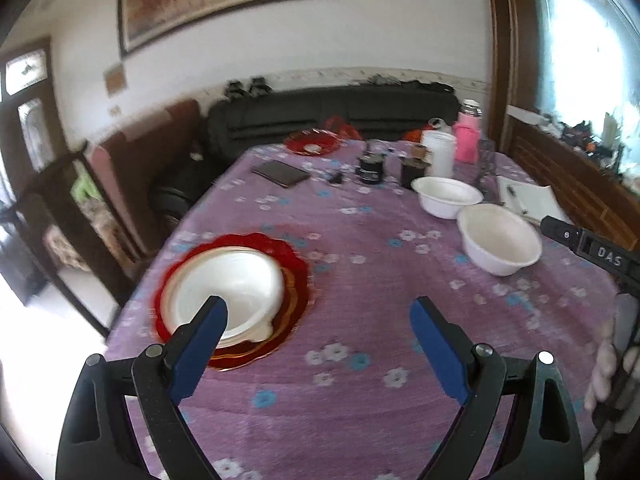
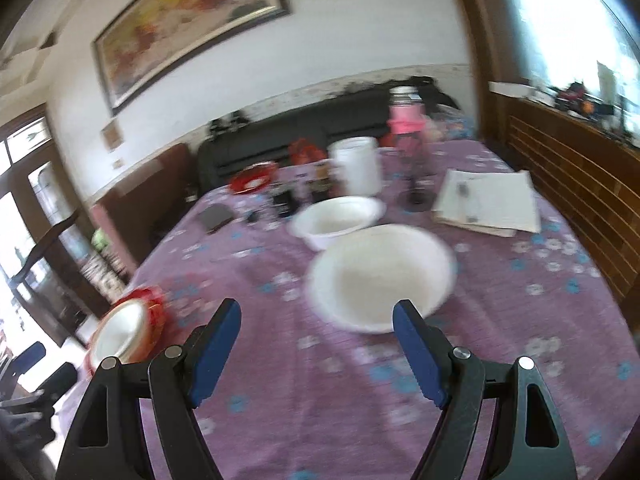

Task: Organize plates and bowls

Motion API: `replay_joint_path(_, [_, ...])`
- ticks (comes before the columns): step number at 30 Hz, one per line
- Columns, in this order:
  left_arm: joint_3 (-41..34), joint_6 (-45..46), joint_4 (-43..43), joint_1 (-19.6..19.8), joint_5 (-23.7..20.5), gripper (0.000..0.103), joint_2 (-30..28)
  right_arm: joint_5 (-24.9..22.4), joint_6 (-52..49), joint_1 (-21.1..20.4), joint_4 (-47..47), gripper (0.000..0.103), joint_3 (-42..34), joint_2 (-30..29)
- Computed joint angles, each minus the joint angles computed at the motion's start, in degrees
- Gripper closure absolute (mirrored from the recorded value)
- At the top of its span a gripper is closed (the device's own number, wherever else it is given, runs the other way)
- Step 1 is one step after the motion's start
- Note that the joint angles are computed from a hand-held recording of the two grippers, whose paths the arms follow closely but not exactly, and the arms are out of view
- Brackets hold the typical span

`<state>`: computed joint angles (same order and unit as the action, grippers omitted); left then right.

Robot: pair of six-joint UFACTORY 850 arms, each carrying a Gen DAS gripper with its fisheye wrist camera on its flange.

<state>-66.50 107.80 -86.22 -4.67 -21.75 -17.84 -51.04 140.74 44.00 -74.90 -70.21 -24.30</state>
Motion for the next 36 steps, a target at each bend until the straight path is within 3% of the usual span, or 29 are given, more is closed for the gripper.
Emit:
replay_joint_path(4, [-7.9, -21.0, 18.5, -1.4, -6.7, 0.006, -5.4, 2.1, 5.1, -3.3, 0.7, 0.021, 5.2, 3.6])
replay_joint_path(7, [-12.9, -29.2, 25.7, -3.1, -12.7, 0.006, -9.2, 5.6, 11.5, -6.9, -1.9, 0.021, 8.0, 4.8])
replay_joint_path(11, [-18.6, -41.9, 34.3, -7.2, -11.9, 0.006, -13.9, 11.3, 15.9, -11.6, -6.5, 0.021, 7.9, 3.0])
replay_joint_path(15, [-24.8, -52.9, 43.8, -9.7, -12.6, 0.006, -18.7, 12.7, 20.7, -13.1, -13.6, 0.023, 8.6, 1.3])
replay_joint_path(17, [-26.7, -55.6, 46.2, -10.7, -11.7, 0.006, -20.4, 14.4, 23.6, -13.7, -16.2, 0.026, 10.2, 1.4])
replay_joint_path(20, [-29.7, -57.2, 46.3, -11.6, -12.5, 0.008, -22.9, 17.2, 27.1, -14.8, -19.6, 0.038, 11.9, 2.0])
replay_joint_path(23, [-35.2, -60.2, 46.3, -12.8, -17.4, 0.019, -27.1, 20.5, 36.9, -16.1, -28.0, 0.039, 13.9, 2.7])
replay_joint_path(25, [-39.3, -62.6, 46.4, -13.7, -21.2, 0.036, -30.2, 21.8, 37.7, -16.2, -29.1, 0.041, 13.8, 2.4])
replay_joint_path(27, [-42.7, -65.7, 47.8, -14.8, -23.5, 0.047, -33.0, 23.1, 35.3, -16.4, -27.7, 0.054, 12.8, 1.7])
replay_joint_path(36, [-46.0, -71.2, 53.0, -17.5, -22.9, 0.048, -37.1, 25.1, 28.9, -16.7, -22.6, 0.078, 10.8, -0.1])
